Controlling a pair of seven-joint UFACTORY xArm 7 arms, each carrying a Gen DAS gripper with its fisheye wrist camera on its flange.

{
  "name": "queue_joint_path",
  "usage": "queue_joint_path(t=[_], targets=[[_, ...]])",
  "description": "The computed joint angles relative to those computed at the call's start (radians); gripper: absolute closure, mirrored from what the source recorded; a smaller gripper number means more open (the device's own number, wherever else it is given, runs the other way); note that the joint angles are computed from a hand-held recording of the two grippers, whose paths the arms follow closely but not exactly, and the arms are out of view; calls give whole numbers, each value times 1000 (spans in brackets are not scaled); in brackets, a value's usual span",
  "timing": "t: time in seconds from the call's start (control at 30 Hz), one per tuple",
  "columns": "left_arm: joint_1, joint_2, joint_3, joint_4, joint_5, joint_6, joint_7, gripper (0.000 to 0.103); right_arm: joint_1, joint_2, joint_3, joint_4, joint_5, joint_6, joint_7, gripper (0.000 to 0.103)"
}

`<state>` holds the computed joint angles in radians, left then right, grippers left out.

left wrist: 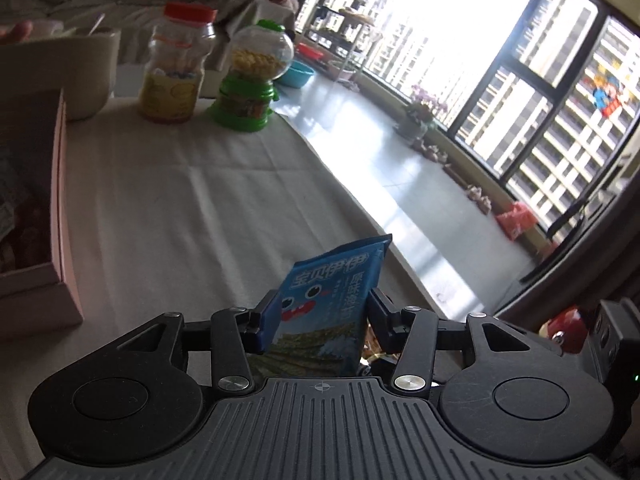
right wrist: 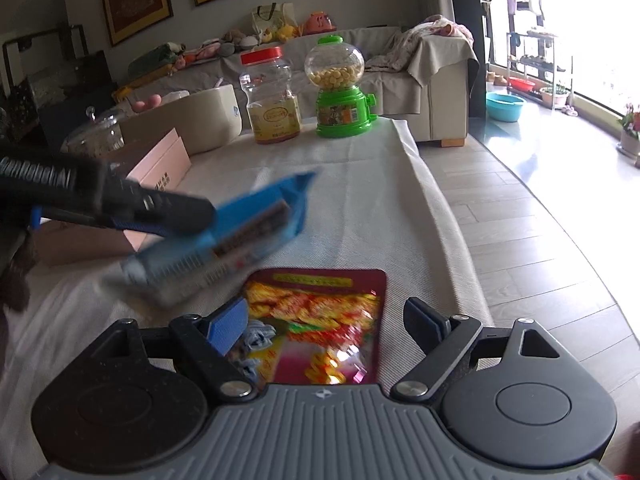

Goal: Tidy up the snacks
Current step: 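Lift the blue packet with the left tool while the right tool holds the snack bag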

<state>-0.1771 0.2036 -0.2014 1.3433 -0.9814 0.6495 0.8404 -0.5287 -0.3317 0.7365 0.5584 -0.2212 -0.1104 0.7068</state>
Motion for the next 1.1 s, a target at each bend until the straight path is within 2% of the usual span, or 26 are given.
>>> queue_joint_path(t=[0.07, 0.17, 0.23, 0.3, 0.37, 0.4, 0.47, 0.5, 0.53, 0.57, 0.63, 0.67, 0.77, 0.87, 1.0, 1.1], targets=[[33, 7, 1, 5, -72, 72, 23, 52, 72, -45, -71, -36, 11, 25, -5, 17], [80, 4, 9, 6, -161, 245, 81, 52, 165, -93, -170, -73, 27, 52, 8, 17], [80, -5, 23, -3, -181, 257, 87, 52, 199, -104, -208, -80, 29, 44, 15, 17], [64, -5, 35, -7, -169, 188, 70, 52, 175, -97, -183, -66, 23, 28, 23, 17], [44, 9, 42, -3, -115, 105, 37, 52, 101, -70, -101, -31, 5, 23, 29, 17], [42, 23, 42, 6, -92, 92, 21, 52, 57, -56, -52, -10, -7, 25, 34, 17], [49, 63, 37, 33, -62, 104, -10, 52, -29, -13, 40, 33, -36, 22, 42, 29], [53, 78, 33, 42, -49, 107, -23, 52, -34, 21, 48, 53, -45, 25, 38, 39], [57, 95, 29, 51, -38, 107, -33, 52, -27, 50, 43, 68, -53, 22, 37, 44], [61, 108, 24, 60, -28, 110, -42, 52, -27, 70, 43, 77, -60, 19, 38, 44], [81, 123, 5, 64, -51, 115, -19, 54, -100, 70, 113, 100, -96, 59, 63, 47], [86, 128, 0, 69, -56, 120, -14, 54, -118, 68, 125, 103, -128, 66, 89, 47], [102, 139, -7, 90, -51, 158, -14, 54, -34, 78, 30, 88, -129, 54, 86, 47], [117, 139, -10, 98, -49, 219, -18, 57, -9, 72, -3, 77, -157, 47, 106, 47], [120, 75, -8, 37, -91, 255, 22, 58, 18, 71, -33, 68, -163, 37, 108, 47], [91, 47, 8, 3, -81, 219, 32, 58, 80, 30, -94, 40, -142, 47, 106, 47]])
